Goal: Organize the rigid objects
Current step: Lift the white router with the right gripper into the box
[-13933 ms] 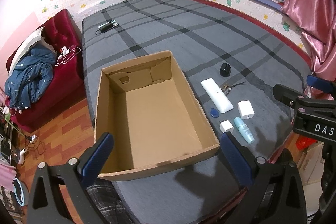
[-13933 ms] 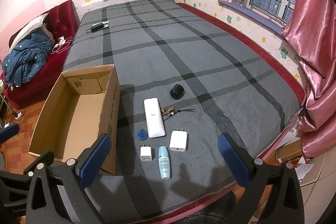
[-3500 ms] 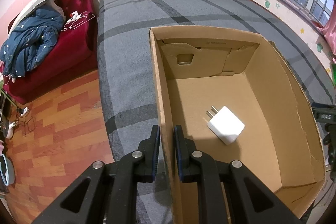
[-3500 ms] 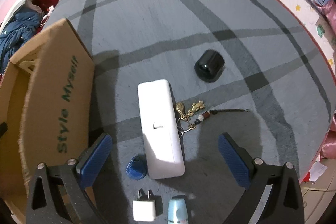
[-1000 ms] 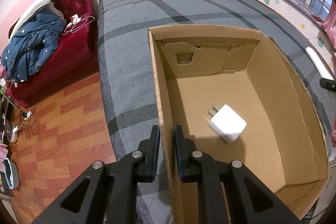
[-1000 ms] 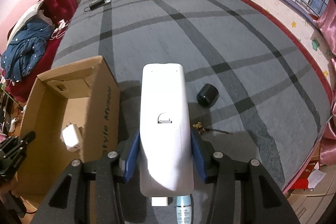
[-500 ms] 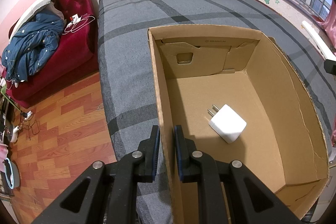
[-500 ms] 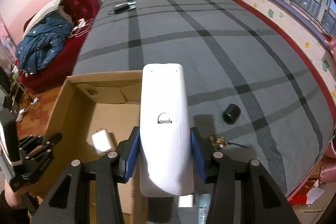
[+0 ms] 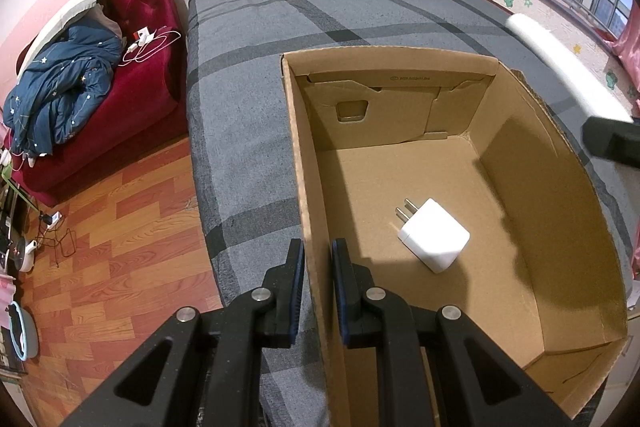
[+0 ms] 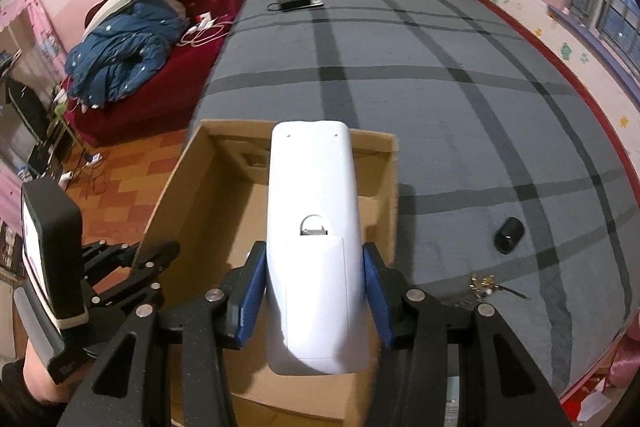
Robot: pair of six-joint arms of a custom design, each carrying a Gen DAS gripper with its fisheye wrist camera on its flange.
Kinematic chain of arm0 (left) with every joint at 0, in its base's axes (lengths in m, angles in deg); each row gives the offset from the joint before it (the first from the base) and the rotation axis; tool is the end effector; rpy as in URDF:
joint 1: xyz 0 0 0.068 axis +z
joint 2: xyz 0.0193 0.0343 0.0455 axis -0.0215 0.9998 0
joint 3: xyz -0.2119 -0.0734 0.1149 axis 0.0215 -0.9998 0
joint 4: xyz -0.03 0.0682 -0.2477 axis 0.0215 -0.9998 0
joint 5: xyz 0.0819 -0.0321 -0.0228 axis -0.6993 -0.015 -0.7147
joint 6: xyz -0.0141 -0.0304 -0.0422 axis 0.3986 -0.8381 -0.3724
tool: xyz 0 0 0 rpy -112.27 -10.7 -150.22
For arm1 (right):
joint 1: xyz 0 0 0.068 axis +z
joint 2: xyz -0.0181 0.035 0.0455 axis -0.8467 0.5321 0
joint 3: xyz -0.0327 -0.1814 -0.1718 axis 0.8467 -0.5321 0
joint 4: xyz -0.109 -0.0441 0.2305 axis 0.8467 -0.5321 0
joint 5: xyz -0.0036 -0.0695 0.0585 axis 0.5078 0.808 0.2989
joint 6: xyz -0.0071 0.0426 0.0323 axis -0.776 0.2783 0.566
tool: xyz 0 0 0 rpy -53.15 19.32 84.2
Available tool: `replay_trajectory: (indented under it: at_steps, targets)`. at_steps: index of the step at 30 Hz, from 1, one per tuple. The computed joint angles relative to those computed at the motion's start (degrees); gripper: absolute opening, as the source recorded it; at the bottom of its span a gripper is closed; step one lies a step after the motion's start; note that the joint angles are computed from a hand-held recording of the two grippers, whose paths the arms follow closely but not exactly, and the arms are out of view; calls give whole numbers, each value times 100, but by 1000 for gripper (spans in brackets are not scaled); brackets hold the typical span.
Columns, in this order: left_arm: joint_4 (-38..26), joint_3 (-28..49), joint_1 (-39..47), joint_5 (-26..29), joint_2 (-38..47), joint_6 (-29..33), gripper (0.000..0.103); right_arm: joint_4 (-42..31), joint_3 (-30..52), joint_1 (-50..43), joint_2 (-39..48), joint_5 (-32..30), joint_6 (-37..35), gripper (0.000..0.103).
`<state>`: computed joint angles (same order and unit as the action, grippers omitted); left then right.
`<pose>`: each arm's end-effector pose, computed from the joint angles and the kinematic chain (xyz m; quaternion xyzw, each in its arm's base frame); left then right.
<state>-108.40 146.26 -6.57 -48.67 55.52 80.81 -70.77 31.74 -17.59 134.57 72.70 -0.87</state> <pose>0.2913 -0.0328 0.2328 0.2220 0.9417 -0.0485 0.2482 0.2418 0.1895 0.2991 0.0660 0.9633 0.0163 0.2595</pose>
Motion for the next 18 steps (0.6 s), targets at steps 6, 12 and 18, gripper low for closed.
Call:
replay_trajectory:
  at_steps: [6,12,18]
  targets:
    - [-1,6,-1,-6,9,9,15,184,215,73,511,-163,-36,50]
    - [-11,19,-10,-9,10,0,15,351,296,-25,925,-379,-87,50]
    - [-50,23,-18,1,-22,-12,15,440,414,-130,1337,-586,-174,50]
